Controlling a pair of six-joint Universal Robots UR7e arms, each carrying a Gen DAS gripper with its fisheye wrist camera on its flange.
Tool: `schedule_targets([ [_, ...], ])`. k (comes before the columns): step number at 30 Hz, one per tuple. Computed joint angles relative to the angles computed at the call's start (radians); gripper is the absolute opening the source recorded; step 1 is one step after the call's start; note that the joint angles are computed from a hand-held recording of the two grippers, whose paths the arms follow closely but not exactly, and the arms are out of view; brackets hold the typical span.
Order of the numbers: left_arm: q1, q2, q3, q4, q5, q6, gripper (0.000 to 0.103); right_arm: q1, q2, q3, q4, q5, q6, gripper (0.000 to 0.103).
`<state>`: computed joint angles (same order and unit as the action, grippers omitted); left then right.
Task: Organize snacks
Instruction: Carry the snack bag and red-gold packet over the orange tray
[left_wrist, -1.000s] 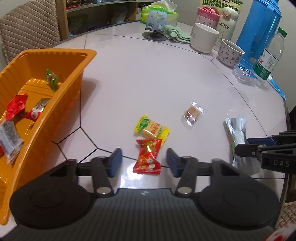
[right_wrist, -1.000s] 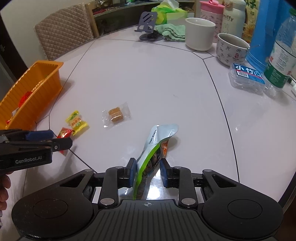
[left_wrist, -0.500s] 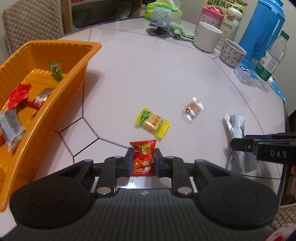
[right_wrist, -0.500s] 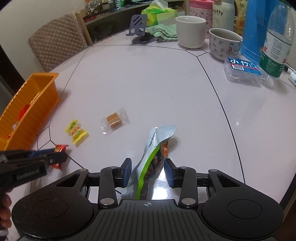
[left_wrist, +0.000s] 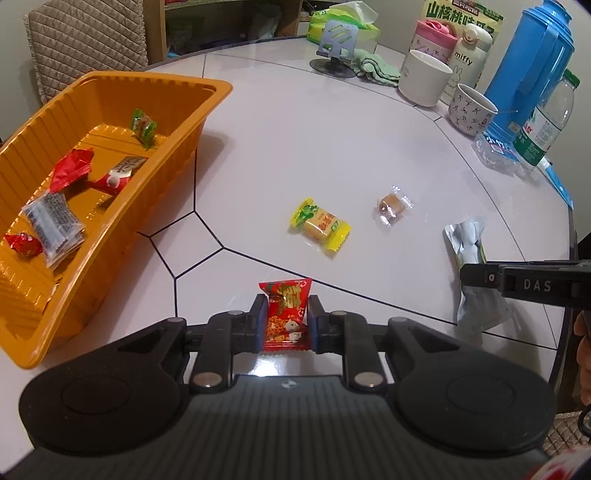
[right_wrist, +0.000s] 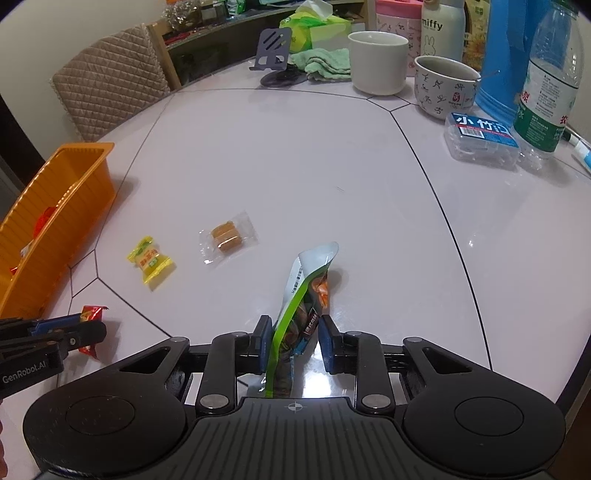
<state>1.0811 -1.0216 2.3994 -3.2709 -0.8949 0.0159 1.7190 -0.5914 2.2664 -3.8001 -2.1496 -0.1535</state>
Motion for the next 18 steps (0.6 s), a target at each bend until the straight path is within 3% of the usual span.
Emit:
schedule_targets([
  [8, -0.037, -0.043, 0.043, -0.013, 0.003, -0.027, 0.020, 0.029, -0.037, 0.039, -0.004, 0.037, -0.017, 0.027],
  [18, -0.105, -0.169, 0.116, 0.024, 0.032, -0.105, 0.020, 0.090, -0.086, 0.079, 0.023, 0.113, -0.022, 0.027],
])
